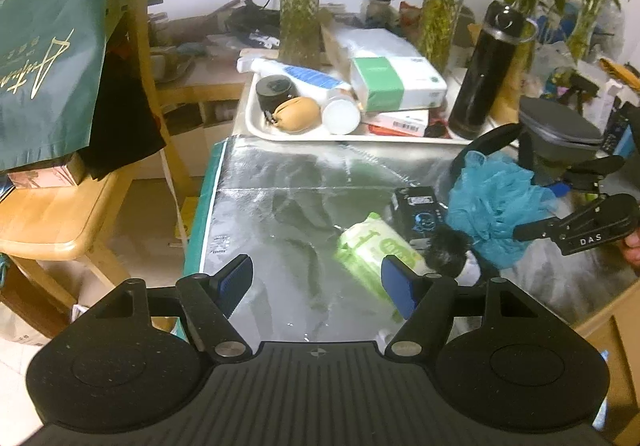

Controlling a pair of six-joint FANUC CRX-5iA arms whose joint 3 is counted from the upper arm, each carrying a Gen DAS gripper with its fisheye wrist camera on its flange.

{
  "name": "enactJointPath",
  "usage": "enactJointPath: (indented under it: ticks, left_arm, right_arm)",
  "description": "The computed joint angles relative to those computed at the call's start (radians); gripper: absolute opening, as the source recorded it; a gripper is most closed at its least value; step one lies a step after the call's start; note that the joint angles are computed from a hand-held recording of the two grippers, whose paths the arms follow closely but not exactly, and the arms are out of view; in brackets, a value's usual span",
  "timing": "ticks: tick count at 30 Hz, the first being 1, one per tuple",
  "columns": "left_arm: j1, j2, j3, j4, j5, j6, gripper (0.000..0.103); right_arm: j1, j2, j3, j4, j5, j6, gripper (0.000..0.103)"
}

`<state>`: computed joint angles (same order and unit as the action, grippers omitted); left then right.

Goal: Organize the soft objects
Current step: 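Close the right gripper on the teal mesh bath pouf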

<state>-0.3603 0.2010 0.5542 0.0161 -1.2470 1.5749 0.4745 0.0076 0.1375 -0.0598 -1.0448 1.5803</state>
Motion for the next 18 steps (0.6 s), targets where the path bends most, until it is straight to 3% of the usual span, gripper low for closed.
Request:
enactJointPath:
  ticks: [9, 13, 18]
  left_arm:
    - [-0.011, 0.01, 0.025, -0.029, -0.029, -0.005, 0.07]
    - [-0.016, 0.011, 0.031, -0.035, -0.035, -0.009, 0.07]
    - [-0.018, 0.014, 0.042, -0.034, -0.039, -0.014, 0.07]
  right_arm:
    - [-0.005, -0.016, 0.003, -0.022, -0.006, 0.01, 0.025]
    - [0.001, -0.038, -0.007, -0.008, 0.016, 0.002, 0.017]
    - [0.016, -0.076, -0.036, 0.039, 0.063, -0.041, 0.014]
